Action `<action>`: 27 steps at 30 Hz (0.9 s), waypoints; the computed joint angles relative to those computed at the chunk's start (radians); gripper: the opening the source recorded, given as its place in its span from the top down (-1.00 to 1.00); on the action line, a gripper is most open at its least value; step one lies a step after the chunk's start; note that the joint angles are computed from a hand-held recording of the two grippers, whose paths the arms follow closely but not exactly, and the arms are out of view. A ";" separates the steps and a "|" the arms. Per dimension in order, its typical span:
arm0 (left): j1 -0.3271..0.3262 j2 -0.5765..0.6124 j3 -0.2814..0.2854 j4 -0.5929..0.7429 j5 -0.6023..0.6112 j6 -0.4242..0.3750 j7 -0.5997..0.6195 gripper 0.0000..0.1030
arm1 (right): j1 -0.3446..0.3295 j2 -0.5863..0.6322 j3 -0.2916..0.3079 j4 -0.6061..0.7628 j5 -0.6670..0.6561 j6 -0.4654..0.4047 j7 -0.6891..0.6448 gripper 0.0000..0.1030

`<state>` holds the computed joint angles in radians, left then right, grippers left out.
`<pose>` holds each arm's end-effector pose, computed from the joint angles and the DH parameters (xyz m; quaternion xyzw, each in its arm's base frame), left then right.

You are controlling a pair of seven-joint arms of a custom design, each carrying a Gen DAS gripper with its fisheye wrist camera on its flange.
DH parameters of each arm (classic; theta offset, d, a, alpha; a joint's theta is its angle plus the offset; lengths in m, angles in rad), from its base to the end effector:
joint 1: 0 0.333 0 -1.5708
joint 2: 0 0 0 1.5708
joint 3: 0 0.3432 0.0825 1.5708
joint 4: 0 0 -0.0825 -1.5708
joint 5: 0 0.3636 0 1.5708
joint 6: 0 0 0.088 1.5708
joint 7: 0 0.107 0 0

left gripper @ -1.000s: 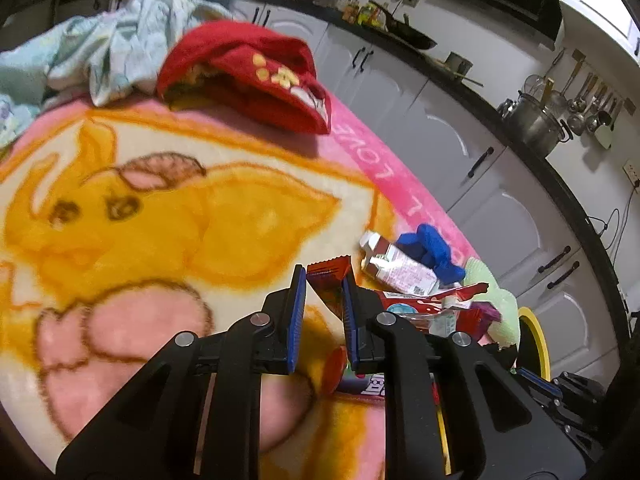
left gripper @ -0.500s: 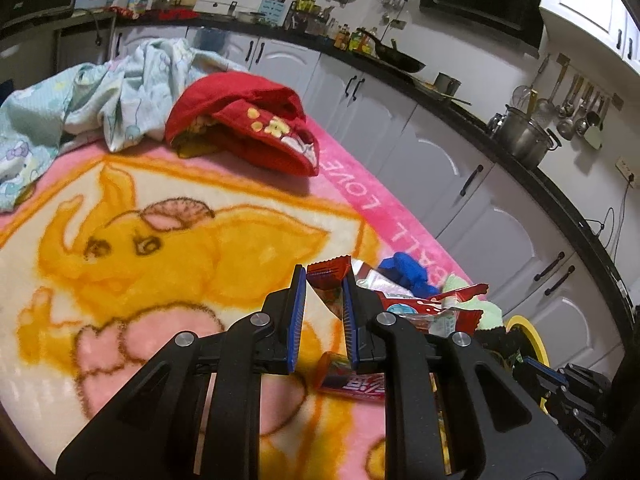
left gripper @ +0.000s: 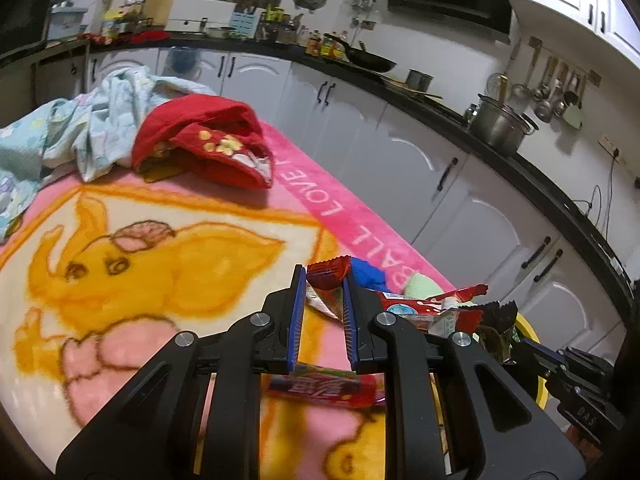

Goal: Collect trash
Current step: 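Carry the red wrapper and dark candy packet over the yellow bin with both grippers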

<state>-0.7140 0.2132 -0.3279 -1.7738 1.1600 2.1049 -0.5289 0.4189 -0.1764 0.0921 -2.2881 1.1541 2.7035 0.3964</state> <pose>0.3689 -0.5121 0.5131 -0.7622 0.4512 -0.3683 0.2824 0.4482 0.2178 0.5118 -0.8262 0.3571 -0.0654 0.4309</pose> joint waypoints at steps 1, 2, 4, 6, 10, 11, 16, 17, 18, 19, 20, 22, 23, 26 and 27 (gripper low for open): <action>-0.002 0.014 -0.001 0.018 0.003 -0.001 0.013 0.77 | -0.003 -0.004 -0.004 -0.003 0.003 0.002 -0.002 0.90; -0.005 0.023 0.001 0.032 0.005 0.000 0.022 0.77 | -0.006 -0.007 -0.007 -0.005 0.006 0.003 -0.003 0.90; -0.014 0.051 0.005 0.069 0.010 -0.001 0.047 0.77 | -0.010 -0.009 -0.013 -0.006 0.012 0.004 -0.008 0.90; -0.025 0.067 0.013 0.093 0.012 -0.001 0.067 0.77 | -0.017 -0.012 -0.020 -0.007 0.022 0.006 -0.012 0.90; -0.048 0.115 0.031 0.163 0.013 0.007 0.119 0.77 | -0.032 -0.014 -0.032 -0.005 0.045 0.007 -0.017 0.90; -0.055 0.128 0.036 0.183 0.013 0.007 0.134 0.77 | -0.037 -0.014 -0.035 -0.004 0.050 0.008 -0.017 0.90; -0.089 0.200 0.066 0.291 0.008 0.025 0.218 0.77 | -0.063 -0.021 -0.051 -0.004 0.076 0.014 -0.016 0.90; -0.097 0.213 0.074 0.311 0.004 0.027 0.232 0.77 | -0.069 -0.022 -0.056 -0.004 0.082 0.016 -0.015 0.90; -0.104 0.227 0.081 0.332 0.001 0.032 0.249 0.77 | -0.074 -0.023 -0.058 -0.004 0.086 0.017 -0.014 0.90; -0.111 0.251 0.088 0.367 -0.003 0.037 0.274 0.77 | -0.080 -0.025 -0.062 -0.005 0.091 0.019 -0.013 0.90; -0.119 0.266 0.097 0.391 -0.009 0.042 0.292 0.77 | -0.084 -0.028 -0.063 -0.007 0.096 0.022 -0.014 0.90; -0.134 0.298 0.114 0.441 -0.020 0.050 0.329 0.77 | -0.095 -0.032 -0.071 -0.011 0.107 0.031 -0.015 0.90; -0.143 0.318 0.122 0.472 -0.027 0.054 0.350 0.77 | -0.102 -0.034 -0.075 -0.011 0.111 0.033 -0.013 0.90; -0.168 0.375 0.148 0.559 -0.054 0.059 0.412 0.77 | -0.120 -0.038 -0.087 -0.015 0.123 0.041 -0.012 0.90; -0.177 0.394 0.157 0.590 -0.065 0.062 0.432 0.77 | -0.126 -0.038 -0.090 -0.015 0.123 0.042 -0.007 0.90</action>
<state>-0.8908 0.6075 -0.1705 -1.1841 1.0953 2.1667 -0.0971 0.2931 -0.2141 0.0020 -2.3034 1.2771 2.7453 0.3894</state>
